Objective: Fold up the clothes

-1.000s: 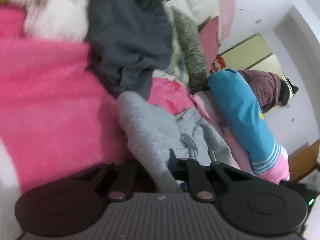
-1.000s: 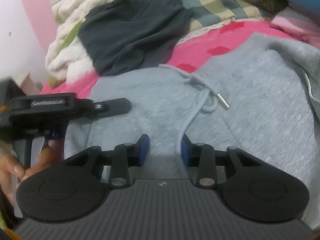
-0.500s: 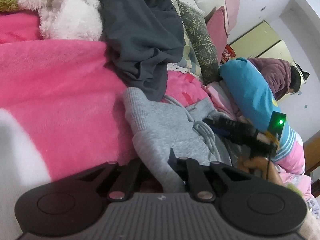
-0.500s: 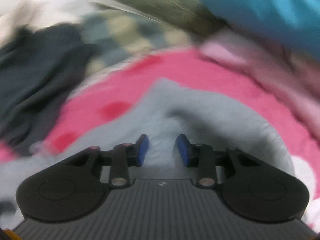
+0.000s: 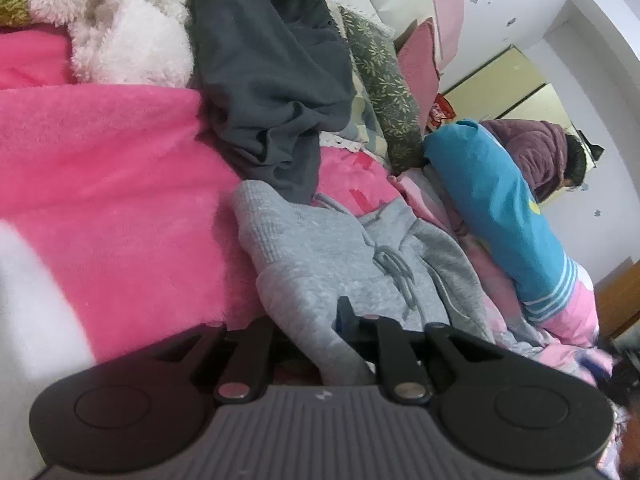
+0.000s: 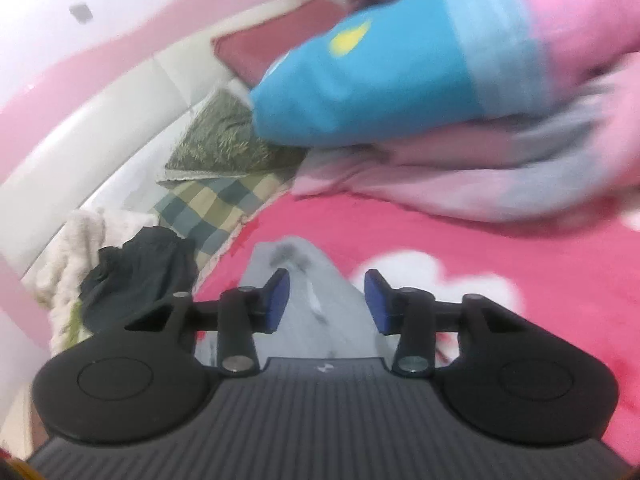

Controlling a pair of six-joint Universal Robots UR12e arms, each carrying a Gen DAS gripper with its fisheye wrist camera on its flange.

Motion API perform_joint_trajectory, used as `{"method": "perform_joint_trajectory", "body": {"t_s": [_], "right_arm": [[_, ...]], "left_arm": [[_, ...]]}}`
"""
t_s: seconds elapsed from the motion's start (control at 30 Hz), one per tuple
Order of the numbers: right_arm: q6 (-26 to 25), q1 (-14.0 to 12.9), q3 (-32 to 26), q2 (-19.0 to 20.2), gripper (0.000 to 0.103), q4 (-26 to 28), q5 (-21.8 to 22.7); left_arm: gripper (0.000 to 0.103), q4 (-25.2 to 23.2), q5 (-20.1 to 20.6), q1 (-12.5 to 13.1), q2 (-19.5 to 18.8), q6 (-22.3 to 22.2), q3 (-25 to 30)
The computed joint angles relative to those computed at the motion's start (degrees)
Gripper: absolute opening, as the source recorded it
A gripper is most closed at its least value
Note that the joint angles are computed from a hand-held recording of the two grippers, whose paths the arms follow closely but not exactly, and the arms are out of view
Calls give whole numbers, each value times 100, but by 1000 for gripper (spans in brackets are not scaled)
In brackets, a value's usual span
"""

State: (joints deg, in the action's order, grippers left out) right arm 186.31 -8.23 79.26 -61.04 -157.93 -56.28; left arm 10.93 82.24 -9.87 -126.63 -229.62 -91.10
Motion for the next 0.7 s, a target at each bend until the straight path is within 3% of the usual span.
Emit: {"method": "perform_joint_trajectory", "body": {"t_s": [0.17, 0.3, 0.37, 0.53, 0.6, 0.7], "right_arm": [[-500, -660, 1810, -1442, 50, 65, -21], [-576, -1154, 3136, -2397, 52, -498, -280], [-309, -1403, 3666, -2735, 52, -809, -342], [500, -2022, 4662, -3279, 52, -1589, -198], [847, -2243, 4908, -3353, 52, -1822, -46], [820, -2398, 5038, -3372, 52, -1908, 43]], "left_arm": [[23, 127, -50, -1, 2, 67, -34], [27, 482, 22, 11, 30, -156, -172], [28, 658, 191, -8, 39, -283, -237], [31, 741, 965, -152, 119, -495, -367], [33, 520, 1488, -272, 204, -395, -381], [40, 204, 2326, -474, 382, -89, -429]]}}
